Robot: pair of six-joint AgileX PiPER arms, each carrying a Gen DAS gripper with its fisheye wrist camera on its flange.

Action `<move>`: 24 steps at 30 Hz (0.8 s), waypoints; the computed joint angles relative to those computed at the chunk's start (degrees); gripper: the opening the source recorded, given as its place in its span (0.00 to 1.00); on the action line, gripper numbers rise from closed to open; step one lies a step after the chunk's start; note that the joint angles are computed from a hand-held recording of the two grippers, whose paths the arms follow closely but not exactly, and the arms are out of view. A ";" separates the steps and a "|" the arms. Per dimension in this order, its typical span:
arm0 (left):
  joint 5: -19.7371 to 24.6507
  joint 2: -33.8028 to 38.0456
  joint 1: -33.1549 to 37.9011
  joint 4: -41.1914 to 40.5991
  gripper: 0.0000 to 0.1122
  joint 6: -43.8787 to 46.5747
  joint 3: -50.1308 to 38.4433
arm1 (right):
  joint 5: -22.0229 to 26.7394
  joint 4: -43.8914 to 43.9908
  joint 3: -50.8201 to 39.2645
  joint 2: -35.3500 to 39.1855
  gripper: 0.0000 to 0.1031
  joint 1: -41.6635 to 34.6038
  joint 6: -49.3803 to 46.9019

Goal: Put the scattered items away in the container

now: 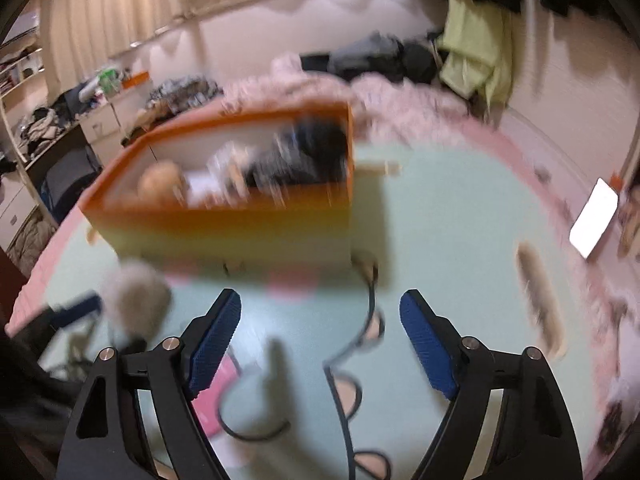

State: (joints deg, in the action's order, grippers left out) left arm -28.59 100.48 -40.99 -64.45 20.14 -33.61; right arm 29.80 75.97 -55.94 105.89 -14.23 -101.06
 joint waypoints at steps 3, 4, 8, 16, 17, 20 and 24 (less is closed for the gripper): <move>0.01 0.14 -0.09 -1.35 0.89 1.49 -0.36 | 3.80 -11.99 -6.61 -2.32 0.79 3.25 13.47; 0.03 0.29 -0.26 -2.84 0.89 3.12 -0.77 | 7.48 -16.83 -11.38 -1.04 0.79 4.92 19.20; 0.16 0.55 -0.44 -5.72 0.89 6.47 -1.59 | 17.58 -35.09 -32.37 9.64 0.65 13.39 42.12; -0.08 0.65 -0.86 -1.69 0.89 1.05 -1.16 | 29.14 -60.04 -66.80 31.92 0.51 23.37 71.76; -0.10 0.68 -0.91 -1.87 0.89 1.22 -1.22 | 31.34 -59.72 -69.15 33.35 0.47 22.76 71.31; 0.06 0.62 -0.79 -1.69 0.89 1.14 -1.19 | 31.96 -62.26 -70.52 35.15 0.32 23.83 71.32; 0.07 0.23 -0.60 -0.43 0.89 -0.12 -0.73 | 28.78 -57.70 -64.05 31.16 0.31 22.28 67.33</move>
